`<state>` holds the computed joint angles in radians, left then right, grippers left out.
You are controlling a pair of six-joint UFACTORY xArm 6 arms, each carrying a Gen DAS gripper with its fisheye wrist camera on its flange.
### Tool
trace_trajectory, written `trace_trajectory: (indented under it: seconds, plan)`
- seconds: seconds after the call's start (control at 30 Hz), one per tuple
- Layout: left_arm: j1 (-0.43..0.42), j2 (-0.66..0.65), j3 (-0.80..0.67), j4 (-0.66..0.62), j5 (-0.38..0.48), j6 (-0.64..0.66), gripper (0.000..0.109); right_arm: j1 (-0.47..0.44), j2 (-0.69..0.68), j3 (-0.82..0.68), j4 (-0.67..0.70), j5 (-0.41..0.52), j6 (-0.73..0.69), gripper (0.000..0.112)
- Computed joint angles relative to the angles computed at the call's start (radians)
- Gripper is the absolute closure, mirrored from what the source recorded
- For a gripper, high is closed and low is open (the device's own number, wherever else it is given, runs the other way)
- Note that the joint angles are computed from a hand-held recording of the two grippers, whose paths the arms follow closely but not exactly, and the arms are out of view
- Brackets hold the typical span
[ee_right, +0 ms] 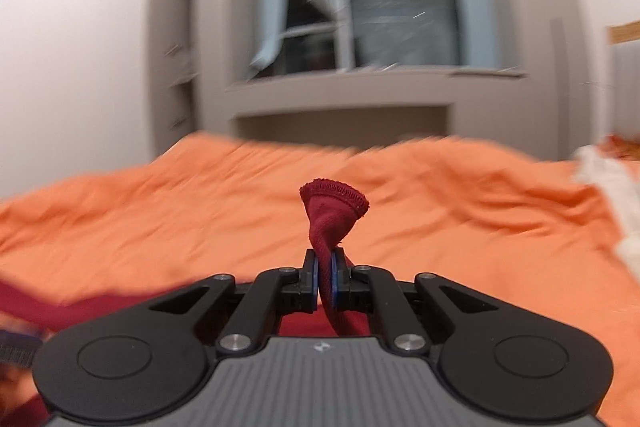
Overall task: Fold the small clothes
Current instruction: 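Lift the sleeve with the right tool and lay it across the sweater body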
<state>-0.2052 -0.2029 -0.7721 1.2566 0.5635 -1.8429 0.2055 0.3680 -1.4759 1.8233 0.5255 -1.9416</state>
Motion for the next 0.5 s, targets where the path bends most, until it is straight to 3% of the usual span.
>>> trace_trajectory:
  seconds: [0.2, 0.37, 0.47, 0.5]
  plan:
    - [0.045, -0.038, 0.026, -0.011, 0.016, -0.081, 0.006, 0.106, -0.034, 0.106, -0.145, 0.007, 0.029, 0.106]
    - [0.071, -0.056, 0.042, -0.014, 0.007, -0.124, 0.006, 0.157, -0.088, 0.221, -0.215, -0.016, -0.026, 0.104]
    - [0.083, -0.053, 0.042, -0.006, -0.012, -0.142, 0.006, 0.163, -0.122, 0.283, -0.293, 0.005, -0.007, 0.094]
    - [0.084, -0.051, 0.041, -0.001, -0.019, -0.147, 0.006, 0.158, -0.132, 0.299, -0.320, 0.022, 0.006, 0.082]
